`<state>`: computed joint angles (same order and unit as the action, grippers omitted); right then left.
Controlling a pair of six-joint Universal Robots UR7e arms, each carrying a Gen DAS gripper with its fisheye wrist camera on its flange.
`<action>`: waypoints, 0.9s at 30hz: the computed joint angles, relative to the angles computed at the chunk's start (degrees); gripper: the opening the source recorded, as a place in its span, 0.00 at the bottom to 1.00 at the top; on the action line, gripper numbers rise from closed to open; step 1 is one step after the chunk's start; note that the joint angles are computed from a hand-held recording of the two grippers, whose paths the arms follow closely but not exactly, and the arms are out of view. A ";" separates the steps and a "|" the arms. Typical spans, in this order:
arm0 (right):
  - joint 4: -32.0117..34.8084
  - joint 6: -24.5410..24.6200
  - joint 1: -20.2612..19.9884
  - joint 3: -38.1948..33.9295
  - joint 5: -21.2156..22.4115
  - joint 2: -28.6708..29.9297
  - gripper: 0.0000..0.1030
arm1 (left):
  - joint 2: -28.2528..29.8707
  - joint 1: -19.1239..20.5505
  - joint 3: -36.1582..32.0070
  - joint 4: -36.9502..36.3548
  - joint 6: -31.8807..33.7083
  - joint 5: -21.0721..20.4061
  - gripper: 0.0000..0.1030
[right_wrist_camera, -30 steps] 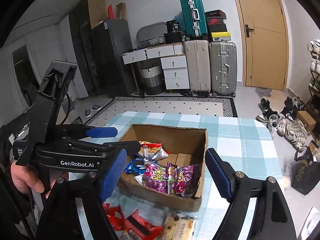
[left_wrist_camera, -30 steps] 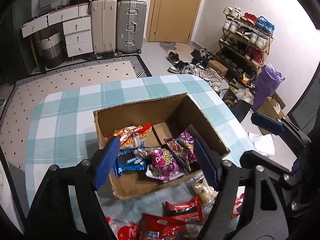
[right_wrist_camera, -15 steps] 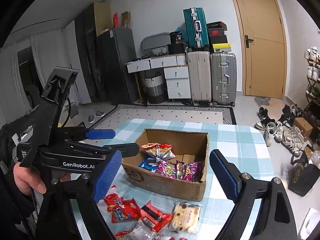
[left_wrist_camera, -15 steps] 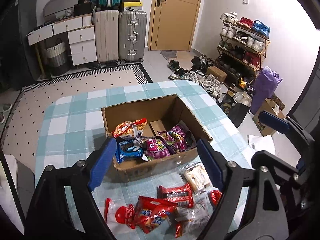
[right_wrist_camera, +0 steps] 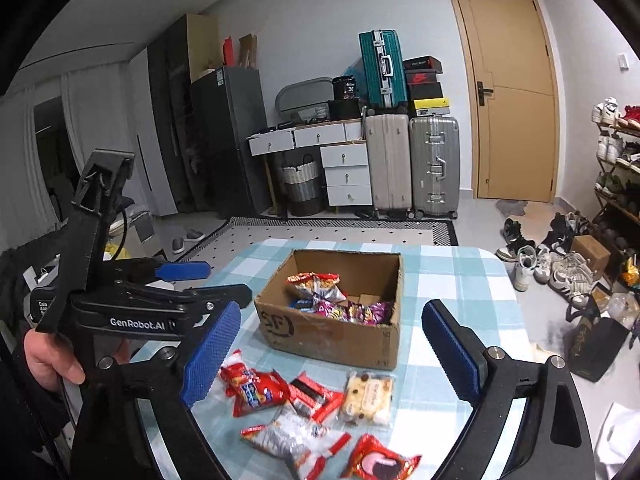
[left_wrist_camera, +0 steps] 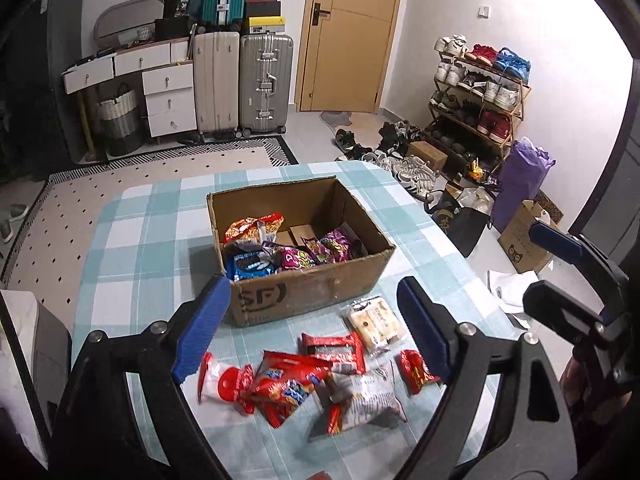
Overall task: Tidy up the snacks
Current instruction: 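Move both open tools back toward the snacks on the table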
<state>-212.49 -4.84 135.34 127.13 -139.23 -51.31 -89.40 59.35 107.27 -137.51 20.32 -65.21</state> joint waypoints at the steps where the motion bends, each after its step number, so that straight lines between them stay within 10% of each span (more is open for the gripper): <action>1: -0.26 0.38 0.40 0.48 -0.54 -0.12 0.92 | -1.28 -0.30 1.32 -0.39 0.47 -0.16 0.82; 27: -9.98 19.66 1.45 15.25 -3.24 5.71 0.93 | -11.84 5.72 17.23 -8.22 1.09 -0.34 0.99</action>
